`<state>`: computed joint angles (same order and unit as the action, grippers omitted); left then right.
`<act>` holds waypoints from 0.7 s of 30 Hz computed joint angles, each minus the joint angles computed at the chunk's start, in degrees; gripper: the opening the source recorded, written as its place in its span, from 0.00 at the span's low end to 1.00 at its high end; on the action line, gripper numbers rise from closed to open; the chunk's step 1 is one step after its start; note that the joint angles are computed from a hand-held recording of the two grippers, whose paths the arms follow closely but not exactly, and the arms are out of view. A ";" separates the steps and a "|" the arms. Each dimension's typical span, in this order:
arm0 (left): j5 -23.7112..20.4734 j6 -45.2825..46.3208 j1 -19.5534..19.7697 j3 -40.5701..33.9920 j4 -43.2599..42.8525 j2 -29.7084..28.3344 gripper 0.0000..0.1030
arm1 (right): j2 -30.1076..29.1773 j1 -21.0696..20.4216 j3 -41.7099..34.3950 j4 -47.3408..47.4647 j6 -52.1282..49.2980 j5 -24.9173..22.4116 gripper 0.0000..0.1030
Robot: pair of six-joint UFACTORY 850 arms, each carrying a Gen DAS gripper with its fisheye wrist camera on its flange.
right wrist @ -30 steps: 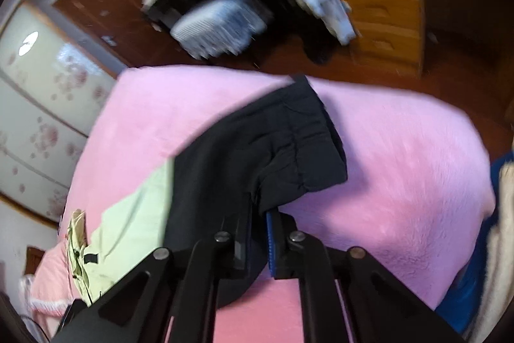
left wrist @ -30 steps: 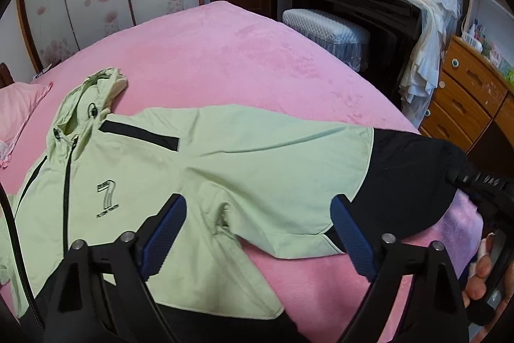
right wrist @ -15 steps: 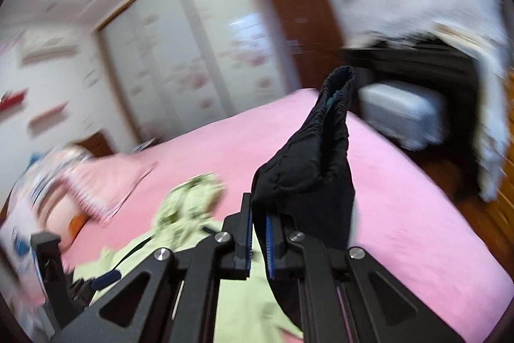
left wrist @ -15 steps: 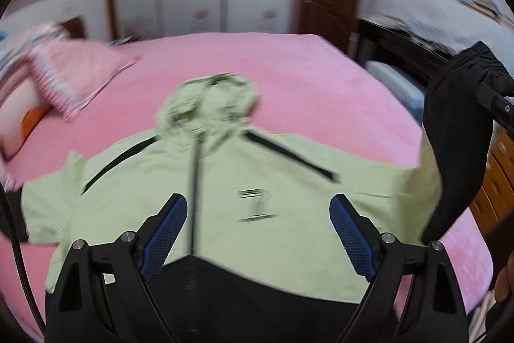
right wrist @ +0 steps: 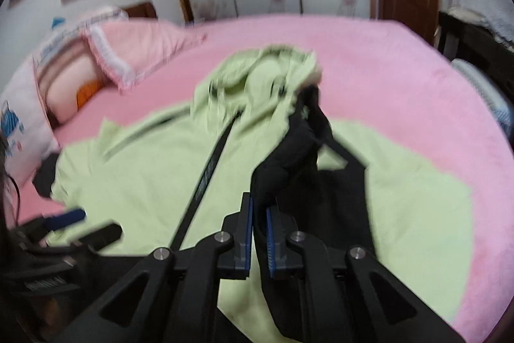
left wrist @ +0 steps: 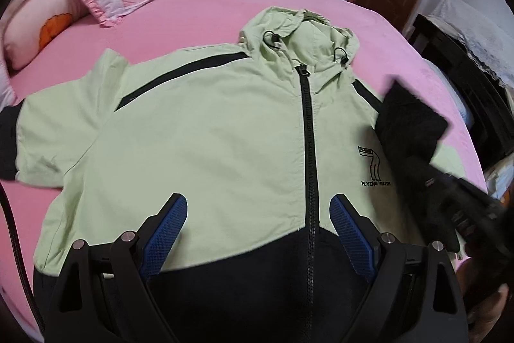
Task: Fold large clothes
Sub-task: 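Lay the black sleeve across the jacket front with the right gripper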
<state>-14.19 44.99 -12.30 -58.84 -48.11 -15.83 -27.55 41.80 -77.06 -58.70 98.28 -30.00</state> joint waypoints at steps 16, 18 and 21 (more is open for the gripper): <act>-15.86 8.27 -1.44 -12.38 -4.84 -10.22 0.80 | 11.76 2.81 11.14 -4.01 14.23 -8.32 0.55; -17.95 5.84 -1.64 -14.31 -2.76 -12.17 0.67 | 13.26 3.51 12.91 -3.56 15.59 -11.32 0.54; -22.07 2.27 -1.78 -17.14 -0.56 -15.31 0.50 | 15.06 4.81 15.71 -2.65 17.38 -15.99 0.54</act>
<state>-36.26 47.26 -14.09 -75.99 -48.67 -31.14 -12.49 46.61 -61.35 -61.34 115.66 -45.99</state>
